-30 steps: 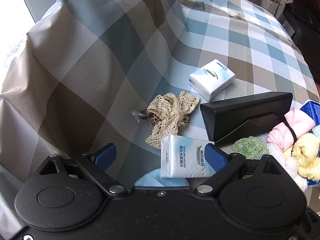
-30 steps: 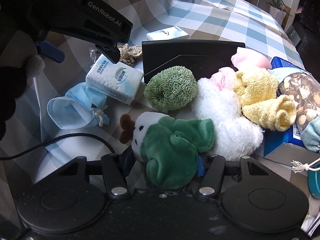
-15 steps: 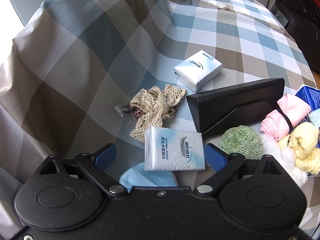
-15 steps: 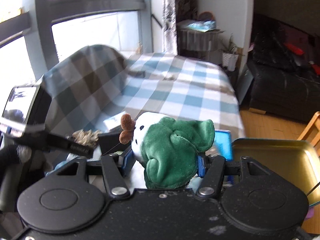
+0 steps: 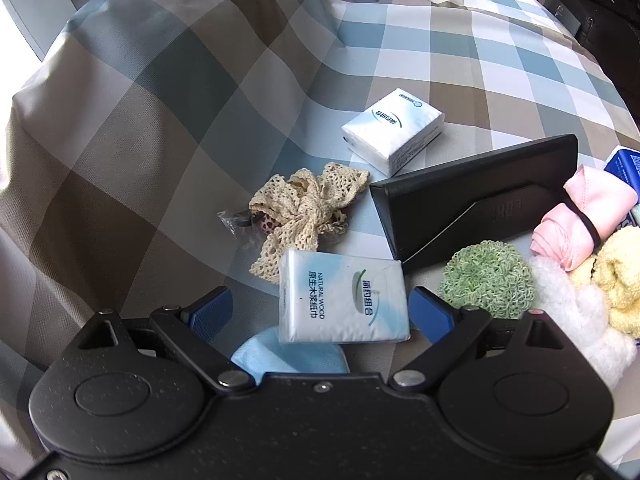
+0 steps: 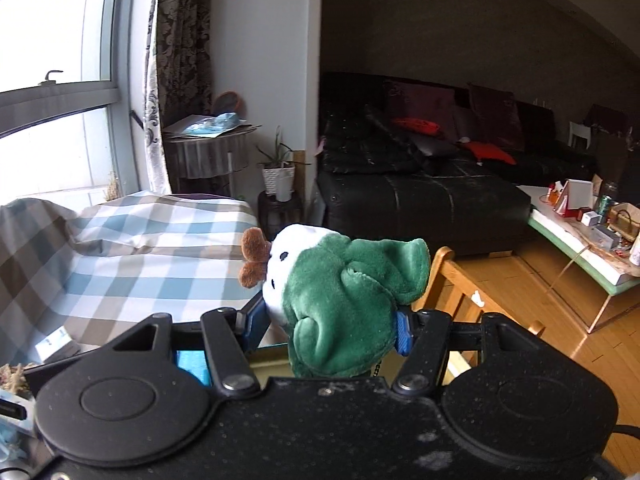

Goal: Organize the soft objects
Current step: 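Lift the green plush toy with the right gripper toward the gold tray, then release the plush toy into the tray while the left gripper drops a tissue pack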

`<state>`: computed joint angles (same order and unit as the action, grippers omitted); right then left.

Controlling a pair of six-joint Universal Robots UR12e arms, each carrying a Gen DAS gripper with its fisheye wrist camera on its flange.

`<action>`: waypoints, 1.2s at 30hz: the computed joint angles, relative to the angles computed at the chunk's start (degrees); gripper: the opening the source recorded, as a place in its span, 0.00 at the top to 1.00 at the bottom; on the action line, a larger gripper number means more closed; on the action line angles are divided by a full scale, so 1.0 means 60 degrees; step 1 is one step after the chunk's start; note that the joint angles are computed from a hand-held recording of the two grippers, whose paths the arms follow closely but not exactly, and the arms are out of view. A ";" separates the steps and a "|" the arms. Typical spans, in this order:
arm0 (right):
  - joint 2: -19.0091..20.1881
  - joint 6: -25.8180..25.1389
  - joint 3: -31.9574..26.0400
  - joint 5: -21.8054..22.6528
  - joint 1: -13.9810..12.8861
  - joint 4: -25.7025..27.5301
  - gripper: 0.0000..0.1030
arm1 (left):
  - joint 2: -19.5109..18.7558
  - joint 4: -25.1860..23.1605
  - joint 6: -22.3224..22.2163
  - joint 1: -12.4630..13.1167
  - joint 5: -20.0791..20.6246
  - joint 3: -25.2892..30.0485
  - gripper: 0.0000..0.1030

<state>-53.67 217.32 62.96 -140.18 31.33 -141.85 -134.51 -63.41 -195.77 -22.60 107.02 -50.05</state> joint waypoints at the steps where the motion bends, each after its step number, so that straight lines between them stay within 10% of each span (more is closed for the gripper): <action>1: -0.0016 0.0087 0.0062 -0.0063 -0.0024 0.0088 0.43 | -0.0037 -0.0064 -0.0039 -0.0004 -0.0019 0.0079 0.11; 21: -0.0269 0.0537 0.0556 0.0825 -0.0206 -0.0047 0.42 | -0.0850 -0.1559 -0.0520 -0.0313 0.1432 0.1210 0.10; 25: -0.0276 0.0758 0.0527 0.0894 -0.0223 0.0095 0.42 | -0.0701 -0.1404 -0.0730 -0.0168 0.0588 0.1002 0.31; 36: -0.0386 0.1178 0.0626 0.1276 -0.0344 0.0311 0.42 | -0.0240 -0.0749 -0.1068 -0.0179 0.0618 0.0402 0.33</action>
